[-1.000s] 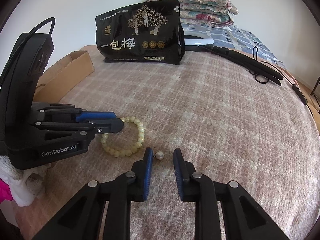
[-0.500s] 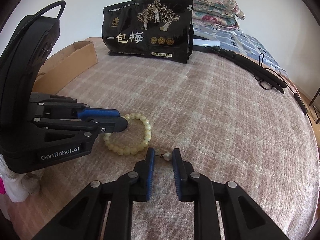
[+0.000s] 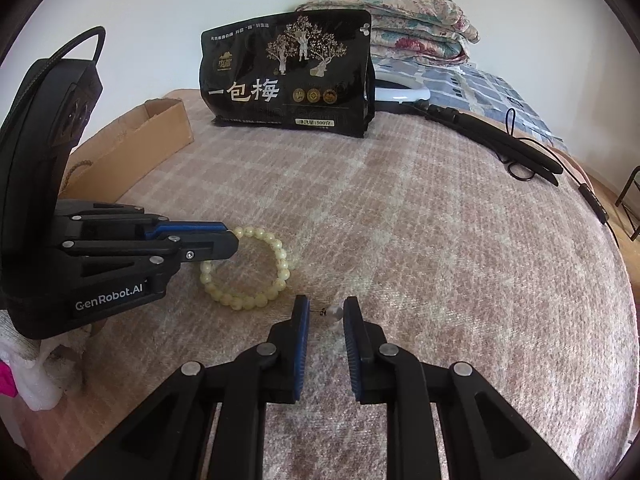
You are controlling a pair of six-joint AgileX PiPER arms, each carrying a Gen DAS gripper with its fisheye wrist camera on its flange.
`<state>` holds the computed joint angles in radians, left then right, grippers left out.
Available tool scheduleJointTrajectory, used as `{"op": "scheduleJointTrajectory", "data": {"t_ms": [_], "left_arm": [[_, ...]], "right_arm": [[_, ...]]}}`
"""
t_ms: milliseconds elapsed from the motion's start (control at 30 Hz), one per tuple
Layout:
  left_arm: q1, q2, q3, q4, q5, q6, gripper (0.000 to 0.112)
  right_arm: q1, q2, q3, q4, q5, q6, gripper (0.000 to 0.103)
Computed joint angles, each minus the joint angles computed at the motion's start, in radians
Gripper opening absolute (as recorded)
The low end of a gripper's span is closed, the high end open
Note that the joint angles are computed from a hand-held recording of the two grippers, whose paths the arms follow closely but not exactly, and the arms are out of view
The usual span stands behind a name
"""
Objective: Organize jewelry
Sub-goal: 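Carry the bracelet with the left tool and the pearl with the right over the box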
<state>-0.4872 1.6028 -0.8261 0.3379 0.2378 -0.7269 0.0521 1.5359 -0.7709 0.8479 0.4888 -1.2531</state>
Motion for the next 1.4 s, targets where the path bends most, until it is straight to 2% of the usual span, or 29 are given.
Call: {"op": "scheduleJointTrajectory", "data": {"t_ms": [467, 867, 1167, 1300, 1400], "left_arm": [[-0.044, -0.185, 0.038, 0.215, 0.095, -0.192, 0.005], [-0.045, -0.376, 0.056, 0.200, 0.208, -0.152, 0.005], [0.092, -0.518, 0.080, 0.051, 0.258, 0.070, 0.005], [0.228, -0.561, 0.086, -0.114, 0.255, 0.293, 0.005], [0.365, -0.580, 0.085, -0.294, 0.255, 0.523, 0.005]], "right_arm": [[-0.052, -0.106, -0.003, -0.039, 0.073, 0.057, 0.016], [-0.004, -0.190, -0.049, -0.133, 0.119, 0.214, 0.016], [0.141, -0.209, -0.115, -0.233, 0.104, 0.404, 0.016], [0.230, -0.198, -0.147, -0.286, 0.084, 0.506, 0.016], [0.292, -0.182, -0.169, -0.306, 0.073, 0.567, 0.016]]}}
